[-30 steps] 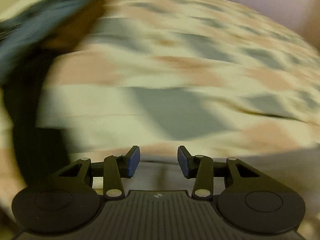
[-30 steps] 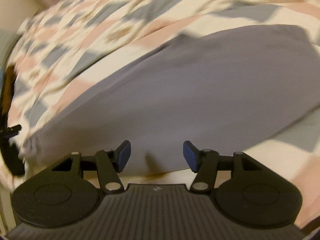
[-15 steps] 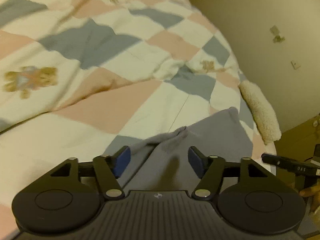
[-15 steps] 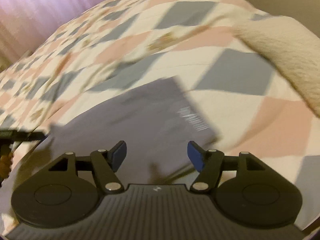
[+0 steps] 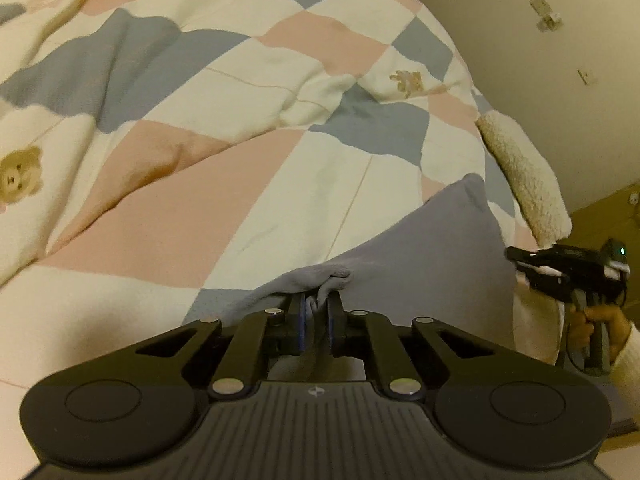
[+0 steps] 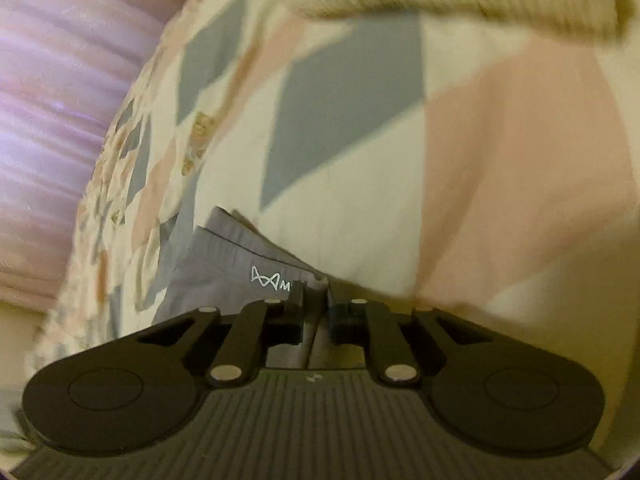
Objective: Fold clothes
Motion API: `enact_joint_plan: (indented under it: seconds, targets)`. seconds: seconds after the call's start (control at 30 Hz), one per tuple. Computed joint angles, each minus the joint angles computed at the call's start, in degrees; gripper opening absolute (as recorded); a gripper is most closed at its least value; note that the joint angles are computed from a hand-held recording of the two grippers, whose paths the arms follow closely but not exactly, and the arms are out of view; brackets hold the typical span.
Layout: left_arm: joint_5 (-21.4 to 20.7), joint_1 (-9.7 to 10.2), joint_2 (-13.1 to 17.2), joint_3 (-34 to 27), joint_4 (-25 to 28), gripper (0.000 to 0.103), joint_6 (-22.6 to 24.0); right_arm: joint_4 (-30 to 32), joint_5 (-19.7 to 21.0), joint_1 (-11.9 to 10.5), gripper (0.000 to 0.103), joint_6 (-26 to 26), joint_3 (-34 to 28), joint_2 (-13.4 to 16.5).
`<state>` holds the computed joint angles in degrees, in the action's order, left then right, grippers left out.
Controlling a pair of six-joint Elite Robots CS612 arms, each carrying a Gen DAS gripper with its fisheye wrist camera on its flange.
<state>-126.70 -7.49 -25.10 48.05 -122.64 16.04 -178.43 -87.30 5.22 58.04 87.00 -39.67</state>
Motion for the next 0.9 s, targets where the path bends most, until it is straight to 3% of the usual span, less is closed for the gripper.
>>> enact_joint_plan:
  seconds: [0.13,0.23,0.37,0.43,0.47,0.57,0.73,0.9]
  targets:
    - [0.5,0.00,0.4,-2.0,2.0,0.007,3.2,1.6,-6.5,2.1,0.008,-5.0,0.7,-2.5]
    - [0.5,0.03,1.3,-3.5,3.3,0.008,3.0,5.6,-6.5,2.2,0.012,-6.9,-0.3,-2.1]
    - [-2.0,0.66,1.0,-1.8,0.3,0.013,-1.5,4.3,-4.4,1.6,0.028,-2.0,-0.3,-0.9]
    - [-3.8,0.98,1.0,-1.3,-1.3,0.018,-3.3,3.0,-6.6,2.2,0.021,-4.3,-0.3,-0.9]
    - [-4.0,0.95,1.2,-1.6,-1.4,0.017,-3.7,3.3,-7.7,2.5,0.008,-6.3,-0.6,-1.0]
    - [-2.7,0.33,1.7,-2.6,-1.1,0.000,-2.1,2.8,-8.1,2.8,0.007,-9.6,-1.3,-1.0]
    - [-2.4,0.57,0.7,-0.9,-6.2,0.000,-1.0,-0.5,-9.1,3.0,0.007,-10.6,0.1,-2.6]
    - [0.0,0.55,1.5,-2.0,-7.5,0.001,-1.5,3.4,-7.9,2.5,0.007,-7.9,0.6,-1.9]
